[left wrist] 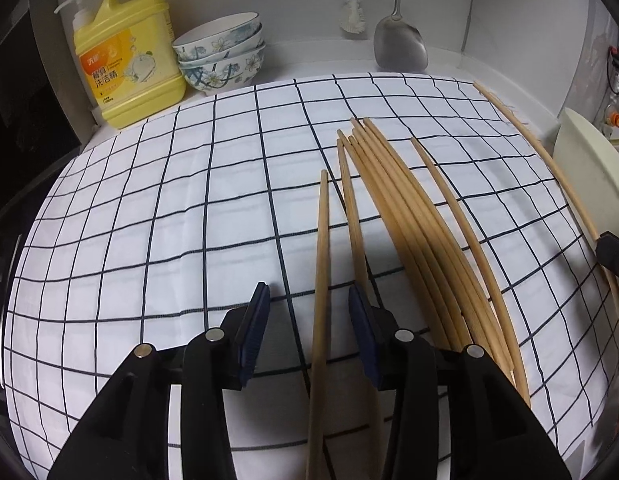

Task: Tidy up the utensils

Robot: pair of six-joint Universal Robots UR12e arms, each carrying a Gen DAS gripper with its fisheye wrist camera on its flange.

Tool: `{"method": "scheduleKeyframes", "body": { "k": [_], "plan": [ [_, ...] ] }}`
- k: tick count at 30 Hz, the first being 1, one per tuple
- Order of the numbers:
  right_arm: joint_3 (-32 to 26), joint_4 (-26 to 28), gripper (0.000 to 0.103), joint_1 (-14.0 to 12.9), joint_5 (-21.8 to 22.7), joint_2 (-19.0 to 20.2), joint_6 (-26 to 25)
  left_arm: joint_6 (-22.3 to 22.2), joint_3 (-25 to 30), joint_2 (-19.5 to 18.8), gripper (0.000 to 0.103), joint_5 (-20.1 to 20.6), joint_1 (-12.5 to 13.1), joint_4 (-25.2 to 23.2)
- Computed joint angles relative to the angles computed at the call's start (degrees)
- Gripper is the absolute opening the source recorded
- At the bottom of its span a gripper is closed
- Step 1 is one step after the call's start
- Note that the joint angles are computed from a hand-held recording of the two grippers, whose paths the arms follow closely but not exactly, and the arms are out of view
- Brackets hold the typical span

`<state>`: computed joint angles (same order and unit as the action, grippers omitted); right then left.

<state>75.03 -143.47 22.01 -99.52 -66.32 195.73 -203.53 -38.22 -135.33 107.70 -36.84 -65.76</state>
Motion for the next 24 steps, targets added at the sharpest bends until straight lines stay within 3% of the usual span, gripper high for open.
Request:
{"method": "scheduleKeyframes", "body": {
  "k": [2,3,7,18,22,24],
  "plan": [
    [-0.02,-0.08,0.006,-0.05,0.01,0.01,0.1,1.21,-0.57,0.23,0.024,-1.6,0.04,1.29],
    [0.03,-0.15,0.006,-0.06,-0.01,-0.02,0.18,1.79,-0.58,0.27,0.008,-2.28,-0.01,1.38],
    [0.14,-0.33,0.006,-0.14,0.06,-0.09,0.56,1.99,-1.7,0.66,0.007,-0.47,-0.54,2.61],
    [1.5,-3.89,0.006,-0.57,1.26,-1.32,2.2,-0.64,-4.94,3.83,0.007,-1.99,-0.27,7.5],
    [2.43,-6.15,0.006,-1.07,0.81,-2.56,3.17,2.23,-0.72,2.73,0.007,-2.88,-1.19,9.87],
    [3.37,-7.68,0.006,-1.49,-0.01,-3.66,3.83,4.1,4.0,0.67,0.007,-4.34,-1.8,9.56]
  ]
}}
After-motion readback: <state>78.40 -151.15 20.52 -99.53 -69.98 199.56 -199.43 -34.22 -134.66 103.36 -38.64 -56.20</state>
